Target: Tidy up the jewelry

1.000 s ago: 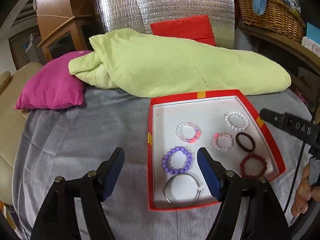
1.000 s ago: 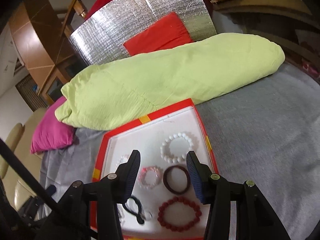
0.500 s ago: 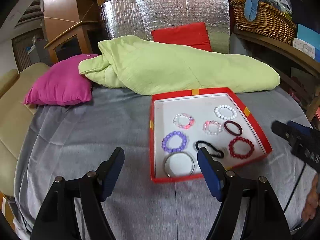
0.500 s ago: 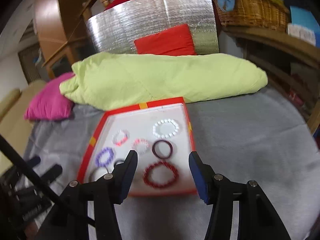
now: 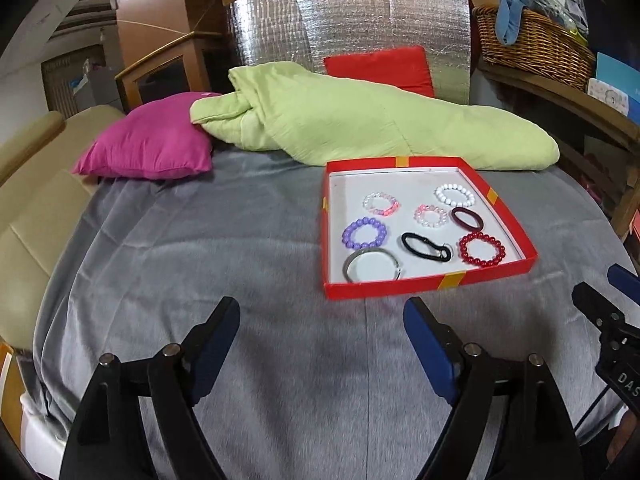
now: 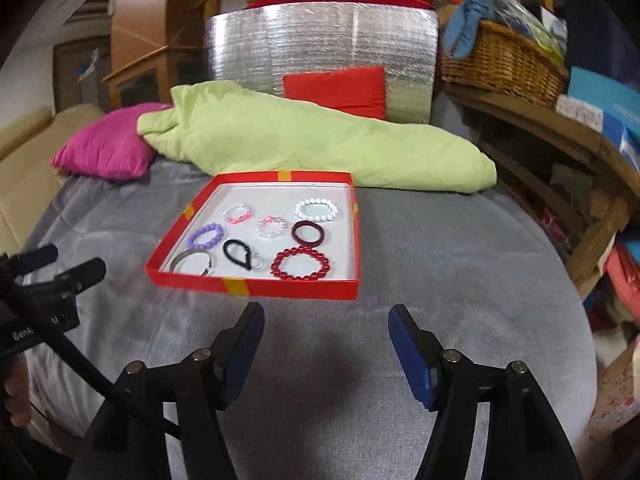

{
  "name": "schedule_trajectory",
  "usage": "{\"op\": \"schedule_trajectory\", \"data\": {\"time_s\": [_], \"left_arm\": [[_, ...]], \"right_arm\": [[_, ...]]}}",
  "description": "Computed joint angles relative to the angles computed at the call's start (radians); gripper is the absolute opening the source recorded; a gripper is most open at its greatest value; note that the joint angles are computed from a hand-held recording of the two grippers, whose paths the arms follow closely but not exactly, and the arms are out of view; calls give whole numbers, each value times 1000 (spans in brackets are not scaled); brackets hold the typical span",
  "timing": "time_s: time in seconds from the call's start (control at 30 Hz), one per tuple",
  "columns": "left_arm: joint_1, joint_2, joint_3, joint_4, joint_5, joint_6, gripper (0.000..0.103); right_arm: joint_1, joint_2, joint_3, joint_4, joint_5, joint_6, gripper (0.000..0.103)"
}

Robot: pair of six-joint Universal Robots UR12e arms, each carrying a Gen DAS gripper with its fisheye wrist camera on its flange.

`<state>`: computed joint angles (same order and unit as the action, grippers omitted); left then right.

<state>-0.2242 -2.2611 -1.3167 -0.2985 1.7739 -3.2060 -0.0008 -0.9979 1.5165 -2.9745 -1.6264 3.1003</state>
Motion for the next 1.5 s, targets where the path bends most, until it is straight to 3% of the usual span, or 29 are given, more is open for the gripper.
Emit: {"op": "schedule_trajectory", "data": {"time_s": [0.27, 0.47, 0.77, 1.5], "left_arm": [[0, -6, -14, 67, 45, 43, 85], [14, -14, 3, 32, -15, 7, 85], [13, -32, 35, 16, -10, -36, 85], [4, -34, 38, 29, -3, -21, 85]], "right_arm": [[14, 23, -25, 4, -27, 10, 70], [17, 35, -47, 36, -37, 31, 70], [19, 44, -62, 46, -50, 23, 70], [11, 37, -58, 56, -30, 52, 71]]}}
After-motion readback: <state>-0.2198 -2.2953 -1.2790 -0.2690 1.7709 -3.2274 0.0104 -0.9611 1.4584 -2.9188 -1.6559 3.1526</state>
